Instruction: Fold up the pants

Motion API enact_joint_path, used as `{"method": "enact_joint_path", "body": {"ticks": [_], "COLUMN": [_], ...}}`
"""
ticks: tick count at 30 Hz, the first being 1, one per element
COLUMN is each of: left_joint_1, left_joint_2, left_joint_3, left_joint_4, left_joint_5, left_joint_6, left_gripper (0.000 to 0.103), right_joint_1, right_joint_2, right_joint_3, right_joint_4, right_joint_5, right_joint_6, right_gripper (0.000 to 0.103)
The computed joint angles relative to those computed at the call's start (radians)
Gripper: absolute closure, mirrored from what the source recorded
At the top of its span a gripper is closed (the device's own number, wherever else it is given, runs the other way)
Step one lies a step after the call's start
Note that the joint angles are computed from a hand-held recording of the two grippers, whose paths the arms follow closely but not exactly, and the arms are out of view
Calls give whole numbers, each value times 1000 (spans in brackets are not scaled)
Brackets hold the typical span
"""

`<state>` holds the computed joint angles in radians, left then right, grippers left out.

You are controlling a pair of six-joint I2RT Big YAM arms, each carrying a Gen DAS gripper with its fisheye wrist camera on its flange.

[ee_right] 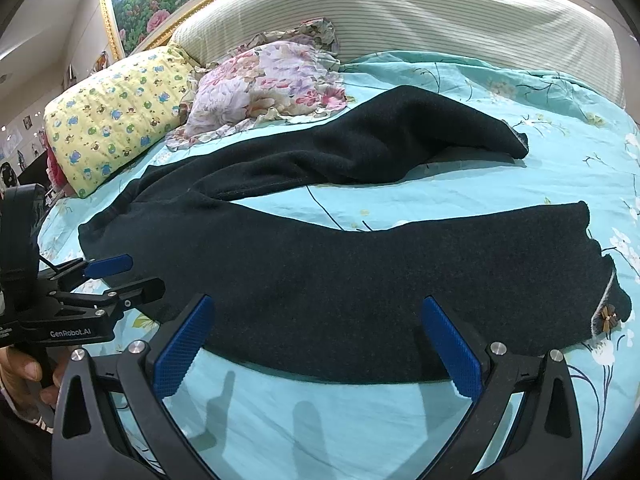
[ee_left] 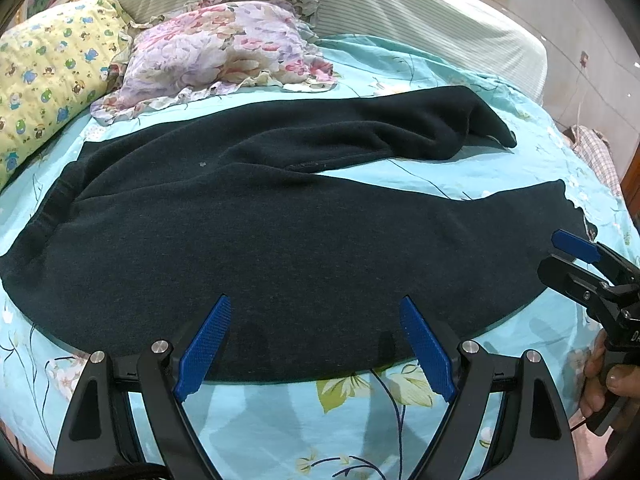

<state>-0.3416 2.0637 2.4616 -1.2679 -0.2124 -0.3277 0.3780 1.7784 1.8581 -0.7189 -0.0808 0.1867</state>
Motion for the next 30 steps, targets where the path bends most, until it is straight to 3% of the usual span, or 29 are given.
{"method": "enact_joint_path", "body": {"ticks": [18, 27, 30], "left_joint_1": [4, 16, 24], "left_joint_2": [-2, 32, 55], "left_joint_3": [-1, 80, 127], "left_joint_4": [1, -30, -47], "left_joint_5": [26, 65, 75], "left_joint_6": [7, 26, 38], "left_gripper": [16, 16, 16], "right_joint_1": [5, 2, -3], "right_joint_2": [-6, -11, 5], "right_joint_3": [-16, -18, 18], "right_joint_4": [20, 61, 17], "right_joint_5": [3, 2, 8], "right_joint_6": [16, 26, 32], "right_gripper": [0, 0, 0]}}
